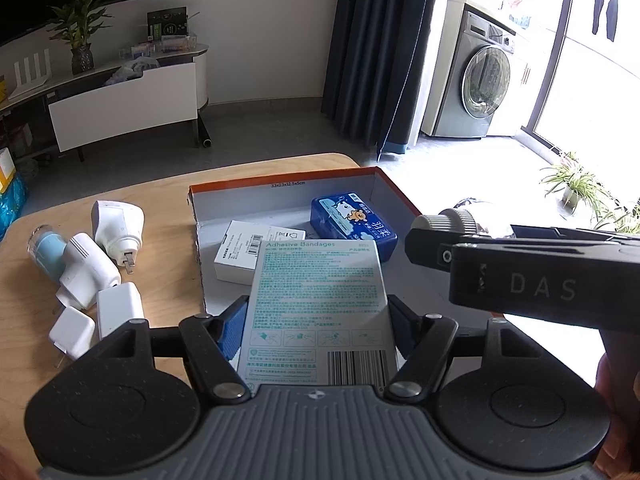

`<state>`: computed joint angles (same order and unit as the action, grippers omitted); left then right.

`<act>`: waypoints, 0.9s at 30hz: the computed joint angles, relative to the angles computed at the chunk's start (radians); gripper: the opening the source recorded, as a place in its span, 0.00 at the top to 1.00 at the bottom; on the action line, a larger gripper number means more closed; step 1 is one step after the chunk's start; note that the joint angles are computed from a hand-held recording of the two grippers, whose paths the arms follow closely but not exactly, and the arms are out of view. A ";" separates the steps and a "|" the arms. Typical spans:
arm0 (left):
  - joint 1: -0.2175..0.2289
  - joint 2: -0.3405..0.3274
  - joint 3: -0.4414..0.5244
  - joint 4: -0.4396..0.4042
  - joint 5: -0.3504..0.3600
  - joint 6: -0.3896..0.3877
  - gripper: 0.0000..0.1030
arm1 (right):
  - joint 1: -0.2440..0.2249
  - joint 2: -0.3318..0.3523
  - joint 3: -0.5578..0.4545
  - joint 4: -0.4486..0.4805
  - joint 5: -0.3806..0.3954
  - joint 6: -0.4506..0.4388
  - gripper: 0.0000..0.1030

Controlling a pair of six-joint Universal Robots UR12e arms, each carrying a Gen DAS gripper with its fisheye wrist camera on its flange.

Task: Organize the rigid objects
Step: 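Lower glass bottle into lid with right tool while left tool holds bandage box above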

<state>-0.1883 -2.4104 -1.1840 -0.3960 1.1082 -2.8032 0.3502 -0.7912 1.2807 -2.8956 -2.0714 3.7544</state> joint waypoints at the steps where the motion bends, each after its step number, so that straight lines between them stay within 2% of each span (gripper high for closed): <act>1: 0.000 -0.001 0.001 0.000 0.000 0.000 0.30 | 0.000 0.000 -0.001 0.001 0.001 0.000 0.11; 17: -0.005 -0.030 0.052 -0.015 0.012 -0.014 0.31 | -0.020 0.012 -0.021 0.024 0.036 0.001 0.11; 27: -0.007 -0.063 0.112 -0.024 0.032 -0.033 0.30 | -0.038 0.037 -0.074 0.061 0.053 -0.016 0.11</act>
